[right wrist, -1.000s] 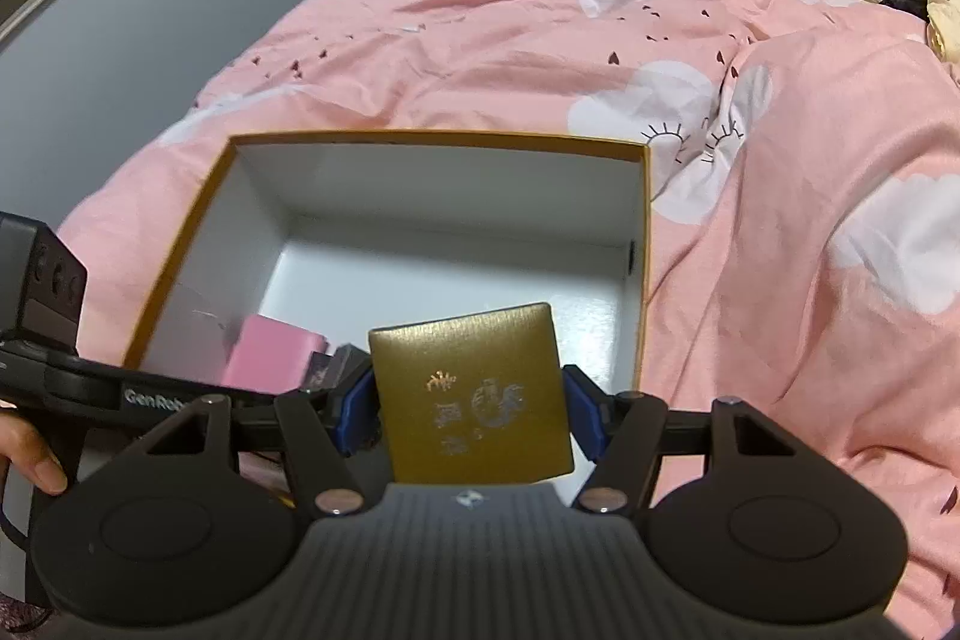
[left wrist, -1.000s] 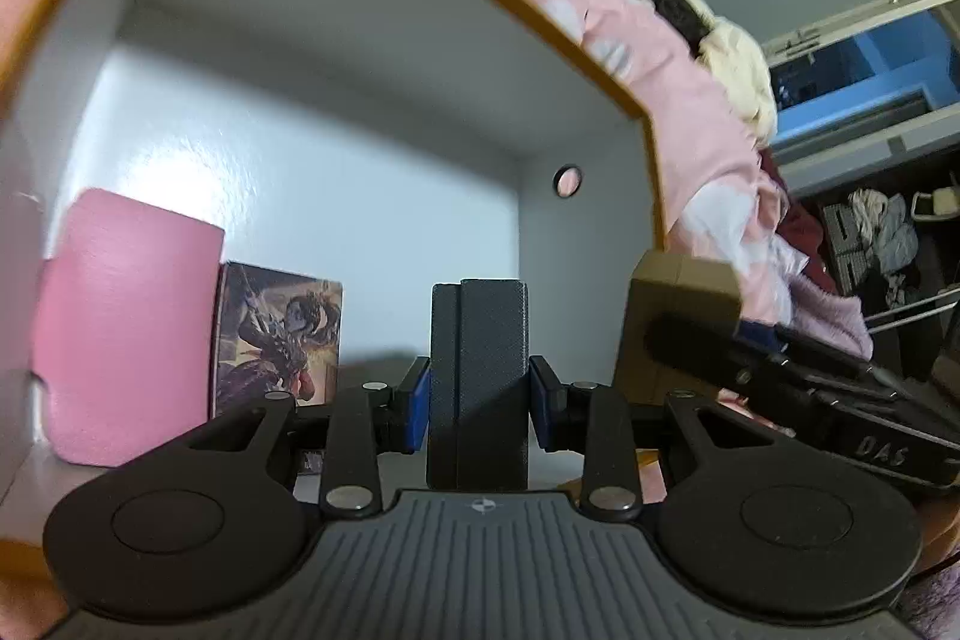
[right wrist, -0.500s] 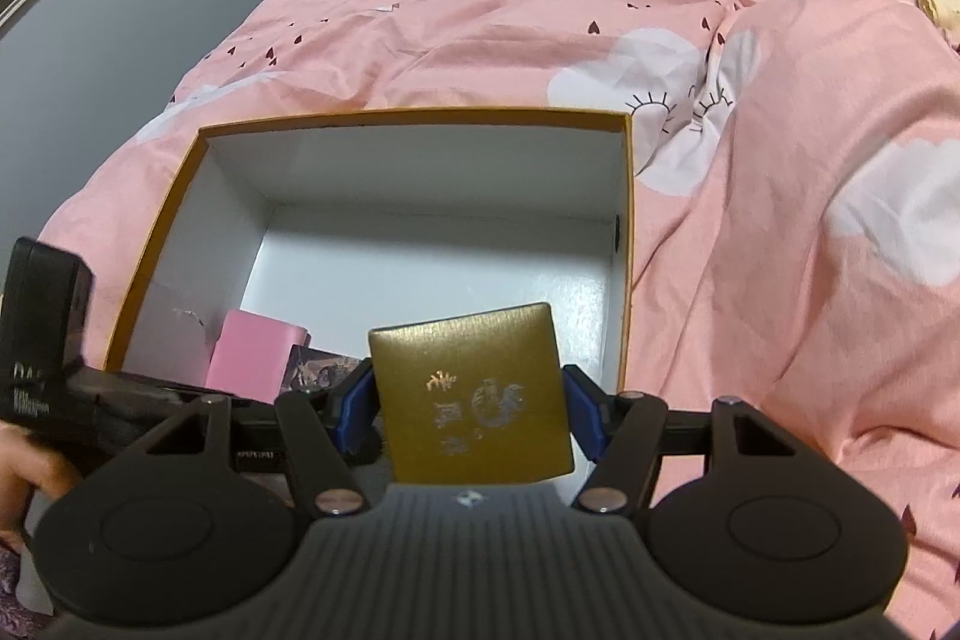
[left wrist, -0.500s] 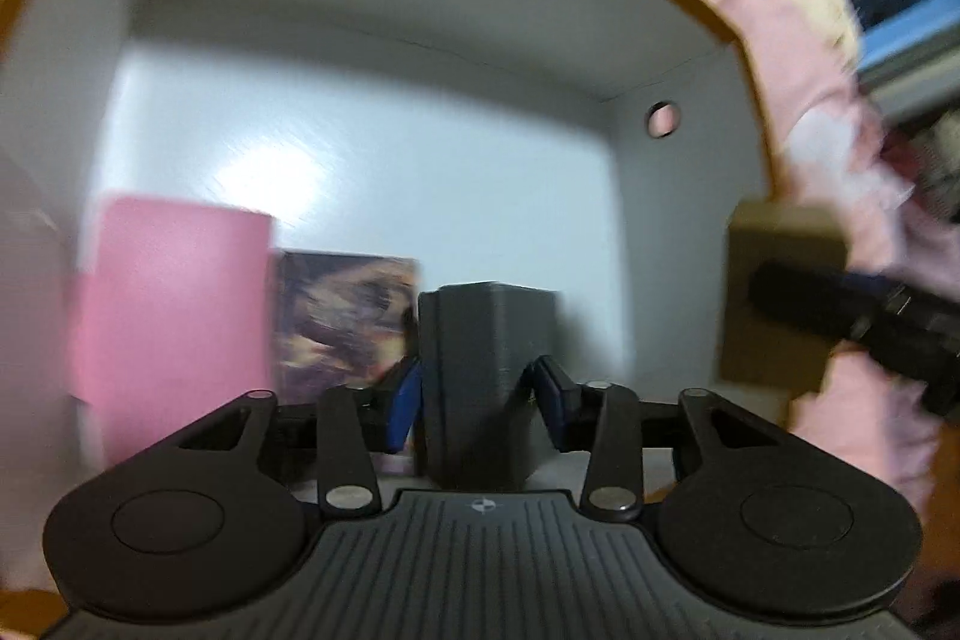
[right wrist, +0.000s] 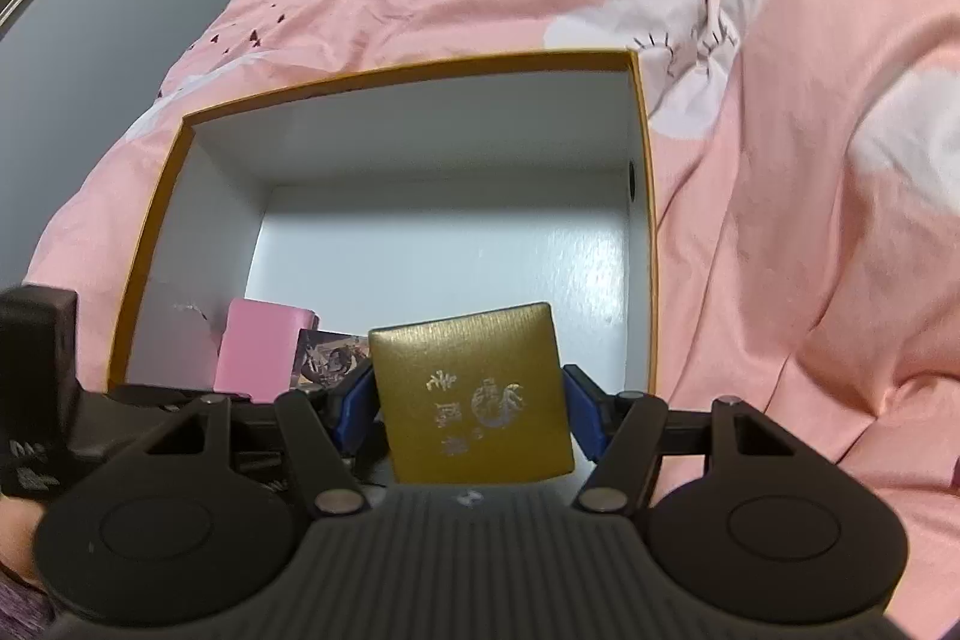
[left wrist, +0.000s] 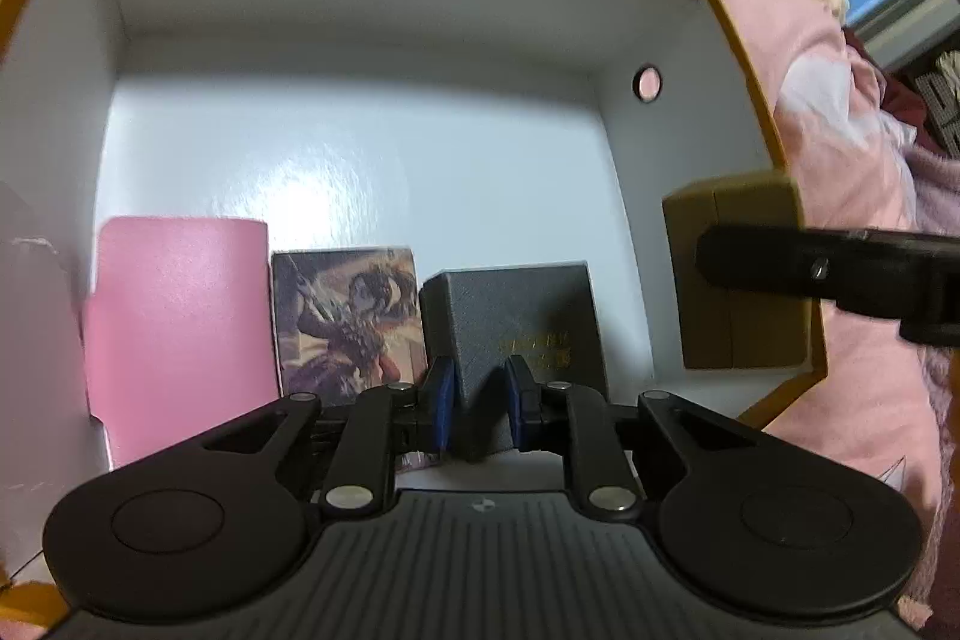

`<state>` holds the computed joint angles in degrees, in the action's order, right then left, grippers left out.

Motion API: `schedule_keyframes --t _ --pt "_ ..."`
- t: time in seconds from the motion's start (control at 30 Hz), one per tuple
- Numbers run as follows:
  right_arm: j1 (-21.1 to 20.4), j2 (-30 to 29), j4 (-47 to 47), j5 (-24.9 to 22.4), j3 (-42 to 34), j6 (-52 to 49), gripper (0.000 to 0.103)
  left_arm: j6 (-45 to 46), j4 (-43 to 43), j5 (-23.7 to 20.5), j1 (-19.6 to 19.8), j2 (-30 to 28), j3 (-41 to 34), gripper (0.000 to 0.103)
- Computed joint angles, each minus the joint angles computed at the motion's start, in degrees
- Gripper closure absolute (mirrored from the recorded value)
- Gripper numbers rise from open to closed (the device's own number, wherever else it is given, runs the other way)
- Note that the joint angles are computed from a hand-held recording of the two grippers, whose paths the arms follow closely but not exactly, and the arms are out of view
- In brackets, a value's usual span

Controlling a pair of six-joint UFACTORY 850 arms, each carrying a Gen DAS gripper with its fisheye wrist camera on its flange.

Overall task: Organize objects
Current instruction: 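Lower the black box and gold box into the box beside the cards, then open both grippers and lift them away from the box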

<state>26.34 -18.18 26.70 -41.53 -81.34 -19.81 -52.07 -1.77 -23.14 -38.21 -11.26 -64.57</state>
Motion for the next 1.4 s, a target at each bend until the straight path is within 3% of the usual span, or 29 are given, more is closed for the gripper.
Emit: schedule_keyframes --t 0.33,0.5,0.63,0.83,1.1,1.4 --pt "4.43 -0.65 -18.88 0.04 -0.15 15.74 0.037 -12.98 11.21 2.36 -0.97 4.62 3.24 0.083" --pt "9.53 0.03 -39.22 3.90 2.94 29.36 0.038 -22.15 20.40 2.19 -1.97 6.66 4.53 0.083" --pt "13.09 -0.40 -54.88 3.71 4.96 38.68 0.038 -26.44 25.50 0.69 -2.24 7.68 5.01 0.083" --pt "13.59 -3.38 -55.28 -0.50 2.43 38.96 0.038 -29.37 27.38 2.93 -1.54 9.11 6.50 0.083" --pt "10.26 -7.73 -39.43 -9.09 -5.45 30.90 0.041 -28.12 24.98 5.13 -0.61 9.57 7.60 0.083" --pt "8.53 -6.47 -39.29 -7.69 -5.41 25.94 0.041 -24.42 20.67 5.95 -0.21 8.81 7.72 0.083"
